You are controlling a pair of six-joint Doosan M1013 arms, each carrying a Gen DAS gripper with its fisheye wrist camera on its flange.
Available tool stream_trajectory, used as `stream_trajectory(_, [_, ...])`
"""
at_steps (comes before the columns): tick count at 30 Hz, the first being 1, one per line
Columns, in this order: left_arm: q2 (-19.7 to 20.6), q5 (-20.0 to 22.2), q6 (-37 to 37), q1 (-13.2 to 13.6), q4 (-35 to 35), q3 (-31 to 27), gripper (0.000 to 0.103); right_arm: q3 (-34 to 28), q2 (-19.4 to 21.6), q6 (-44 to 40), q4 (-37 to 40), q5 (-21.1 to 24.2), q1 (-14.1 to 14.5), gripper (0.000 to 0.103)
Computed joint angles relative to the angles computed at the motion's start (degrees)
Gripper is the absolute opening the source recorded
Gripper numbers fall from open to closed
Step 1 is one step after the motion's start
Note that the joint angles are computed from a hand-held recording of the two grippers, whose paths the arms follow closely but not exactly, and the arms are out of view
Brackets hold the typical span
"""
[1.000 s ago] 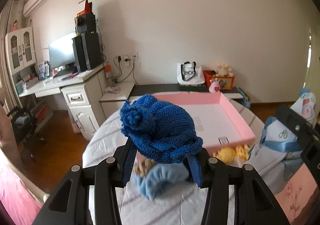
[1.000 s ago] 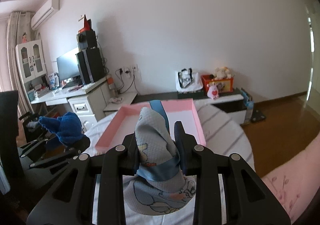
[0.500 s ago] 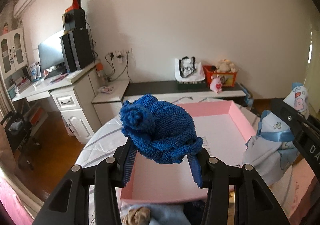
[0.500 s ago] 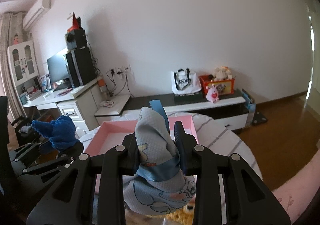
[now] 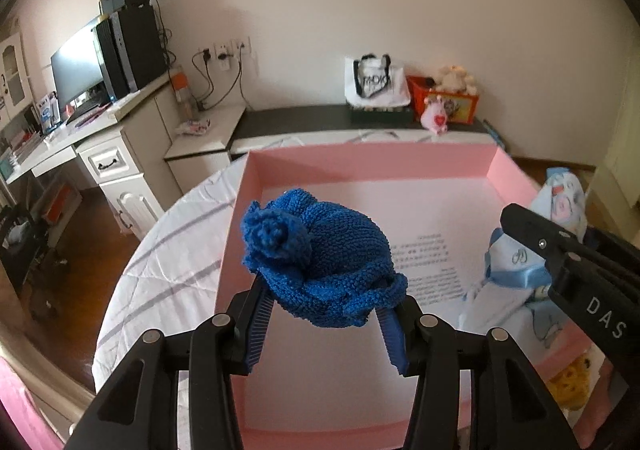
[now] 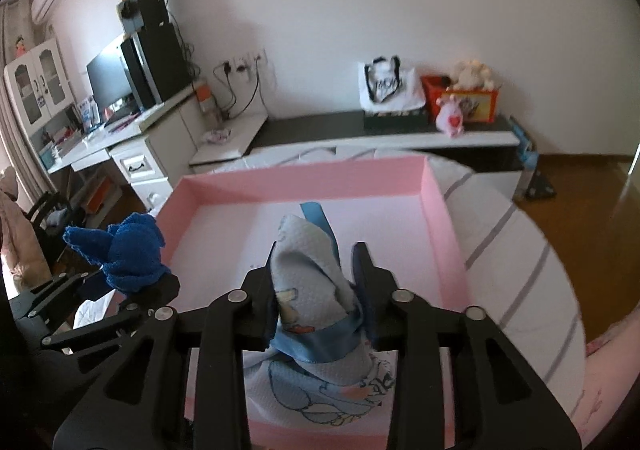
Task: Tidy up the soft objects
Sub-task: 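Lower the hat into the tray with the left gripper while the right lowers the cloth in, then open both grippers and withdraw them up from the pink tray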
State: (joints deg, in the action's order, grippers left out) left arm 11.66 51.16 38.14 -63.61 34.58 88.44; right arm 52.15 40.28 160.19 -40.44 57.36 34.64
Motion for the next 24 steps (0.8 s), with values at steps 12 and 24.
stream_trajectory(12, [0.69,-0.77,-4.63,-0.01,3.78,0.39,0.089,0.39,-0.29,5.32,-9.41,5.00,2.00,0.100])
stream_trajectory(24, [-3.36,0.28,-10.02,-2.83,5.63,5.93,0.094,1.34,-0.88,5.64,-7.99,4.73,1.64,0.101])
